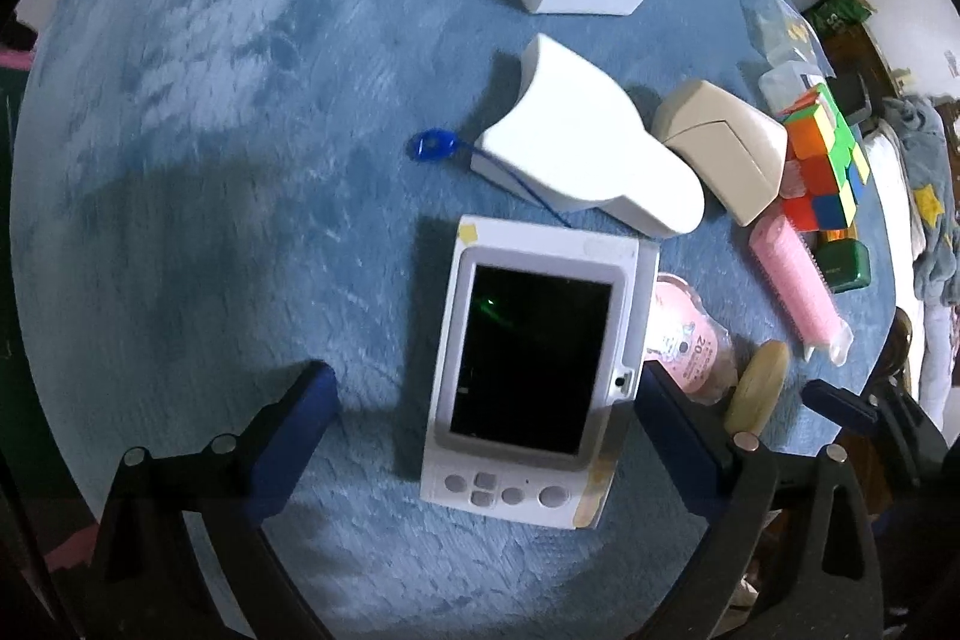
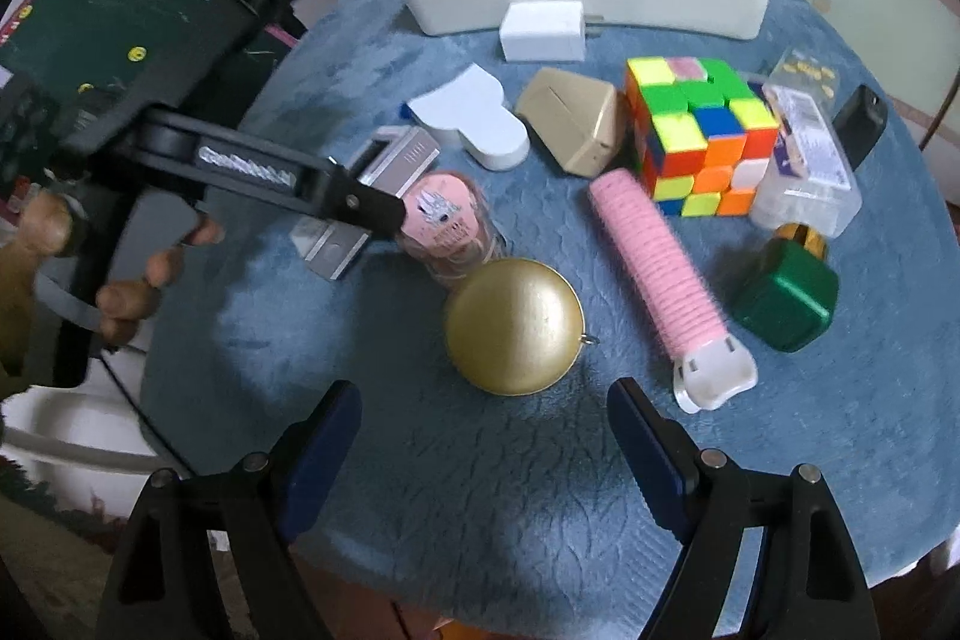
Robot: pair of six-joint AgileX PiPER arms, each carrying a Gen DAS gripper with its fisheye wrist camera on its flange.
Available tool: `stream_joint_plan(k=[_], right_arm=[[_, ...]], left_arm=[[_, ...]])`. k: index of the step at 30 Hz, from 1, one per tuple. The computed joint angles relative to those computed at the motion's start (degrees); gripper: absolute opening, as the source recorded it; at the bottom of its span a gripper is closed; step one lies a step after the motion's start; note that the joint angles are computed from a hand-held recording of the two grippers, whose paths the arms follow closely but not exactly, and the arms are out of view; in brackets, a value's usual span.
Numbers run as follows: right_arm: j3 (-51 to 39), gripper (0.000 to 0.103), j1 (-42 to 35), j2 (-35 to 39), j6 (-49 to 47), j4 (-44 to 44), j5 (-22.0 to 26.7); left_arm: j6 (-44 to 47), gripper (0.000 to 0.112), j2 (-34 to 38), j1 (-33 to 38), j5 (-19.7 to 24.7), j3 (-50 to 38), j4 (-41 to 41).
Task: Organize rigid objects
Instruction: 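Grasp the white handheld device with the left tool while the right tool grasps the gold compact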
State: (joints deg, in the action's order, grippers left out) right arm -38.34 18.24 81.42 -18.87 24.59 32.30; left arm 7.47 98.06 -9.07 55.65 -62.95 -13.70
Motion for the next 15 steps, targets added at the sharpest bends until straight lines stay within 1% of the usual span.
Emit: stream_joint_plan(k=[1, 2, 4, 5, 7, 8, 9, 11, 13, 14, 15], right_arm=[[0.2, 0.082, 0.2, 0.5, -0.1, 0.4, -0.9], [0.5, 0.080, 0.7, 1.0, -0.1, 0.7, -2.1], [0.5, 0.077, 2.1, 2.2, 2.0, -1.1, -4.3], [0.5, 0.076, 2.4, 2.8, 2.5, -1.6, -5.2], [0.2, 0.071, 3.1, 4.1, 3.8, -3.0, -6.8], [0.0, 0.070, 3.3, 4.7, 4.5, -3.8, -7.4], [-0.2, 0.069, 4.3, 5.7, 5.8, -4.8, -8.8], [-0.6, 0.069, 4.7, 6.6, 5.9, -5.2, -10.0], [-1.3, 0.069, 5.6, 7.7, 7.4, -7.3, -11.0], [-1.6, 0.069, 5.9, 8.2, 8.2, -8.5, -11.4], [-1.7, 0.068, 6.9, 8.5, 10.8, -11.2, -12.0]], left_arm=[[0.7, 0.093, 1.0, 0.2, 0.5, -1.8, 0.2], [1.2, 0.091, 1.0, -0.2, 0.1, -2.1, 0.1], [2.7, 0.076, 1.2, -0.8, 0.2, -3.7, -0.7], [3.4, 0.074, 1.6, -1.1, 0.6, -4.7, -1.1], [4.8, 0.064, 1.8, -1.1, 0.9, -5.5, -2.0], [5.0, 0.062, 2.1, -1.4, 1.2, -6.0, -2.7], [4.9, 0.062, 1.9, -1.7, 0.3, -5.1, -2.8], [5.0, 0.062, 2.1, -1.6, 0.6, -5.6, -3.1], [6.0, 0.064, 2.6, -1.1, 0.5, -5.2, -4.0], [5.4, 0.065, 2.5, -1.5, 0.5, -4.8, -4.1], [6.7, 0.065, 2.6, -0.7, 0.1, -3.4, -5.4]])
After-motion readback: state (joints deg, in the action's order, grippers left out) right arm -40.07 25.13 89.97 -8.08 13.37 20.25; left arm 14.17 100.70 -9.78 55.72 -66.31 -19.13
